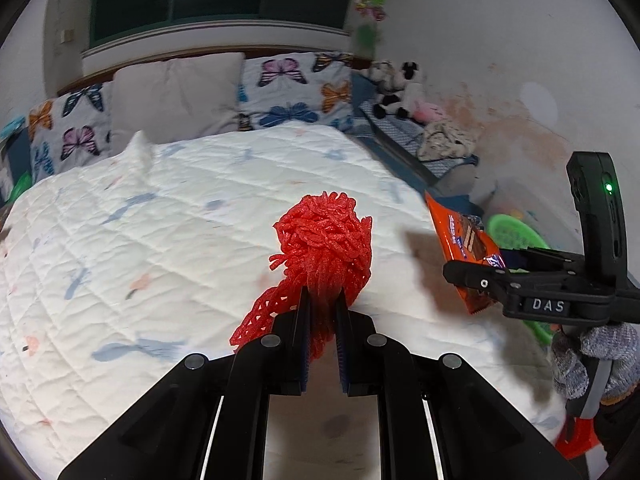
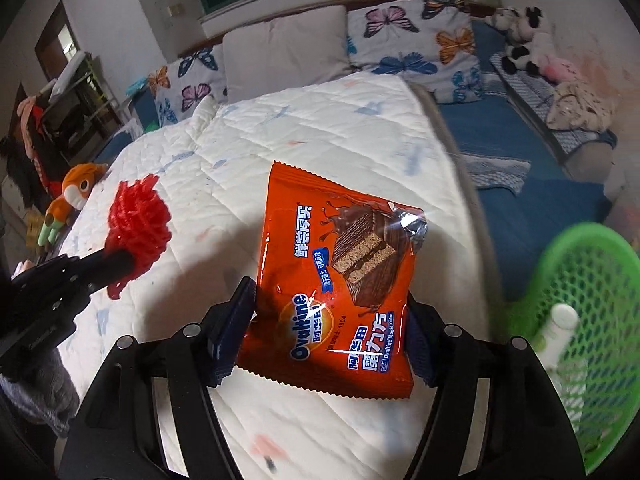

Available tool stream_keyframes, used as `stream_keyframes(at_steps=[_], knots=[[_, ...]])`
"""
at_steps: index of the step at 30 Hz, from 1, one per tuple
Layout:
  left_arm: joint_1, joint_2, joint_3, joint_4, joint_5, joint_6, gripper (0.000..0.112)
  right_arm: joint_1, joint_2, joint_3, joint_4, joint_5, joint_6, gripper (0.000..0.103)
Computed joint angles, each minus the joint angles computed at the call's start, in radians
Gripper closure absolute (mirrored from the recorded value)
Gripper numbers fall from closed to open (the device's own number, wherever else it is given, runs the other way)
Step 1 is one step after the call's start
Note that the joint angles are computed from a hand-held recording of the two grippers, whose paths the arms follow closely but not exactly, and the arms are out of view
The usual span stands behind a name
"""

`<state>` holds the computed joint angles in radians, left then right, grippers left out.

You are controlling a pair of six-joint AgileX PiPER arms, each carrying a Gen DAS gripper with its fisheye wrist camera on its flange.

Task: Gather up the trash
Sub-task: 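Carry the net and snack bag over the green basket and open both tools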

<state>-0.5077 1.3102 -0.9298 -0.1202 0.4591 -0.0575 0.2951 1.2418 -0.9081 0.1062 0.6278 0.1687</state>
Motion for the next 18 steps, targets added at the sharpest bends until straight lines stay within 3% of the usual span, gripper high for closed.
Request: stream_keyframes(at_steps=[9,18], knots=[[-0.238,0.089,-0.107,0.190,0.010,-0.267,0.101,-0.324,-0.239,0.152,0.196,0.114,-0.306,0.035],[-0.401,0.232,-0.274,0.250,0.041,-0.360,0.101,-0.887,-0.327,0.211,0.453,0.318,-0.803,0.032]])
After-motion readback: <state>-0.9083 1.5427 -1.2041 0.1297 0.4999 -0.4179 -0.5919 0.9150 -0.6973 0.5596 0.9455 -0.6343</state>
